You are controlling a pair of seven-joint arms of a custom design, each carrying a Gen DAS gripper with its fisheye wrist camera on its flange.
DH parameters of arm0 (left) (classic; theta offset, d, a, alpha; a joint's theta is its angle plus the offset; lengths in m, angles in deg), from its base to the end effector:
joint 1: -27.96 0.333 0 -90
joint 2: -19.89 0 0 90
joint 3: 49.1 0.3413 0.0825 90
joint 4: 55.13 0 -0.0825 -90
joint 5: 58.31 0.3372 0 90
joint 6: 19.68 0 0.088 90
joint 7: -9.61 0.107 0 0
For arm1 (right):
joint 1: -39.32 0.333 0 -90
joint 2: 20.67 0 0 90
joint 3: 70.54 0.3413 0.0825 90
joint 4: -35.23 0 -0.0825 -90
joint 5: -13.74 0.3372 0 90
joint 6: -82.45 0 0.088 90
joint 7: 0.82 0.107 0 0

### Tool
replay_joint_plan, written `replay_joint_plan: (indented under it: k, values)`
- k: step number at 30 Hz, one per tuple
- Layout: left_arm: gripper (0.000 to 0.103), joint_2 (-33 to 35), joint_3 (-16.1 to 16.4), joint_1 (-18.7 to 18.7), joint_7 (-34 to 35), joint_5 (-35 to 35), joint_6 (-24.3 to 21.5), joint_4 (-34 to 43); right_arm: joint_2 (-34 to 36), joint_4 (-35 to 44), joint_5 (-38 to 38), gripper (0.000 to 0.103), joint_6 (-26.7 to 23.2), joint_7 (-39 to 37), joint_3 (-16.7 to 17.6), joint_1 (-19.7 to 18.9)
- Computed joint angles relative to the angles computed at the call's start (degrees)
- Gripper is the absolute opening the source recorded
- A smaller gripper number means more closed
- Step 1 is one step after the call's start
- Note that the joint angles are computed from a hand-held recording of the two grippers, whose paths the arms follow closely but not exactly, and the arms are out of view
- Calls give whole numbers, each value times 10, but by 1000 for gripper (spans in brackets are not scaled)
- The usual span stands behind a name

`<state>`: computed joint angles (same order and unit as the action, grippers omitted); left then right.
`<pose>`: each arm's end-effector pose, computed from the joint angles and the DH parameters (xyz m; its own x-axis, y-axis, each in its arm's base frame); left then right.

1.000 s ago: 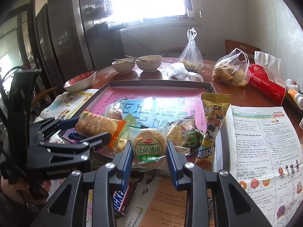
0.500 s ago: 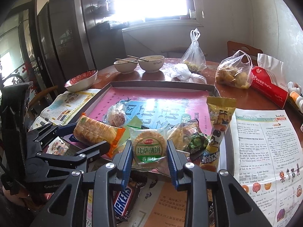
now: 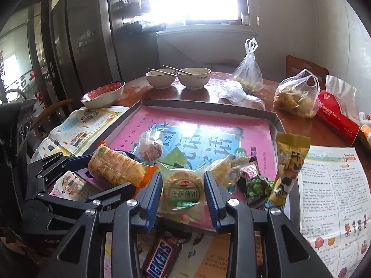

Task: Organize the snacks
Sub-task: 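Release the bread roll in the tray while the right tool releases the biscuit packet there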

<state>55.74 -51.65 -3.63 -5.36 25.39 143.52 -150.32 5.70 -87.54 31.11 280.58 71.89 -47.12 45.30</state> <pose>0.5328 -0.4187 0.3243 -0.1213 -0.9865 0.1103 -0.6686 -0.0009 -0.7436 0.5544 0.2391 0.3618 0.3973 -0.9114 -0.1075 -0.6272 -0.1842 -0.7568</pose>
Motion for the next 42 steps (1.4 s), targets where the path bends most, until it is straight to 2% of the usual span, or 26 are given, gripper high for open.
replay_joint_plan:
  k: [3,5,9,13,18,22,26,35,42]
  values:
    - [86,0,3,3,-15,7,9,0,1,-4,-8,44,7,8,15,-17]
    - [86,0,6,8,-42,22,25,2,-2,-9,-12,49,9,8,11,-13]
    - [87,1,5,21,-67,30,49,5,-7,-17,-14,52,18,0,-11,11]
    - [87,1,8,27,-92,40,69,6,-9,-13,13,57,18,-24,-60,68]
    - [87,3,5,35,-104,43,86,10,-9,-17,5,61,28,-32,-45,59]
    - [87,-2,10,32,-132,67,96,12,-10,-14,18,62,28,-40,-61,77]
    - [87,-15,3,31,-133,73,74,2,-12,-20,10,62,36,-29,-45,58]
    - [87,-47,-12,32,-145,83,17,-27,-22,-35,0,66,53,-4,-47,51]
    - [87,-60,-29,38,-144,92,-1,-38,-32,-51,-19,67,65,19,-49,46]
